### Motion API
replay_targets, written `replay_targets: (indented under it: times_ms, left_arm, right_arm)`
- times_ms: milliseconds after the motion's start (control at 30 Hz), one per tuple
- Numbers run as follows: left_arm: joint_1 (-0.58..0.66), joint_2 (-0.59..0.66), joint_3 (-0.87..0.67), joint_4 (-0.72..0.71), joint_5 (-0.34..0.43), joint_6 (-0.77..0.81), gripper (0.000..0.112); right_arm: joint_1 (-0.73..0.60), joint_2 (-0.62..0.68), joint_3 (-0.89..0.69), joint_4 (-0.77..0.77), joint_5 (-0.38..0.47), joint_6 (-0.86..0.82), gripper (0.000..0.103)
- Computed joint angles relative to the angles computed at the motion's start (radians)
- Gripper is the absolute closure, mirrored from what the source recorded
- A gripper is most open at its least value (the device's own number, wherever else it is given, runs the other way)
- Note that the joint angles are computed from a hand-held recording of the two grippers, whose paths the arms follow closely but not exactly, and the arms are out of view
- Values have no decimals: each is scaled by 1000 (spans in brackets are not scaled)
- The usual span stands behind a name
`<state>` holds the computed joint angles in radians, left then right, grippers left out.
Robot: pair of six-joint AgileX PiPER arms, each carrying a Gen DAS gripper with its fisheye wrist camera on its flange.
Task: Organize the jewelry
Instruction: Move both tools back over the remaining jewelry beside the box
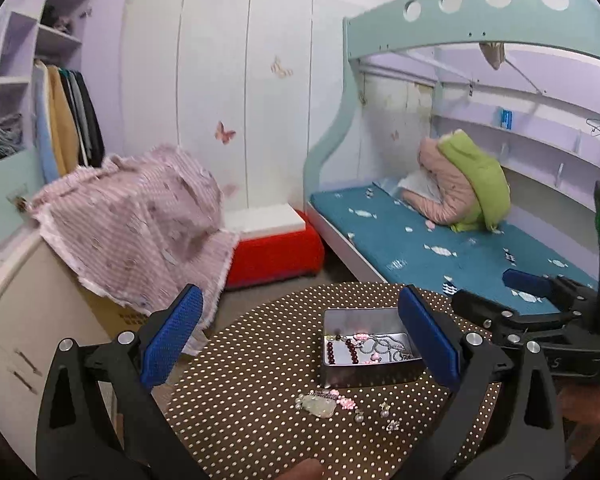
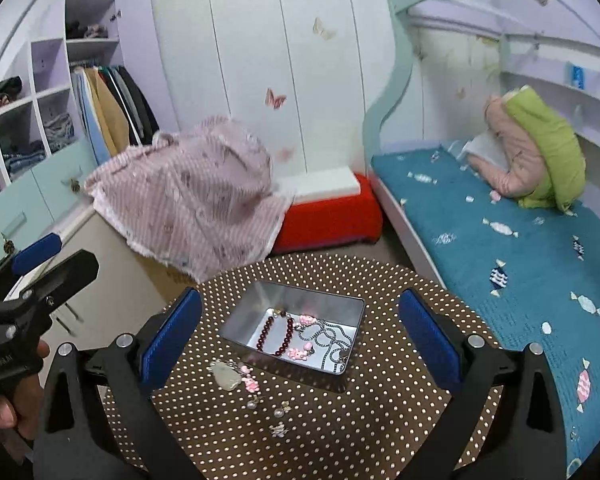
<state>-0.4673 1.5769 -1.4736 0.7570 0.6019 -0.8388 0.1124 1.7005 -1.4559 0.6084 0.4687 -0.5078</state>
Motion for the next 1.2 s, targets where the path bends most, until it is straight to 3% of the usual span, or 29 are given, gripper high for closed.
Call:
replay_targets:
  times_ms: [333,433,633,800,1000,1200]
  left_arm:
    - [-125,-199,230,279,68,-344,14]
    - [-163,-234,298,343,111,-433,14]
    - [-220,-243,387,418,190,-589,14]
    - [-265,-194,412,455,260,-687,14]
    - [-249,-91,386,394,284,-679,14]
    - [-168,-45,425,360,191,-726,14]
  right_arm:
    - [35,-201,228,75,-127,-90,8]
    - [34,-221,283,166,-148,-193,8]
    - [-3,-215,355,387,-127,-469,8]
    - [-67,-163,354,511,-41,-650,8]
    - [-104,-68,279,421,42,-620,8]
    - [-69,4,254,278,46,-562,8]
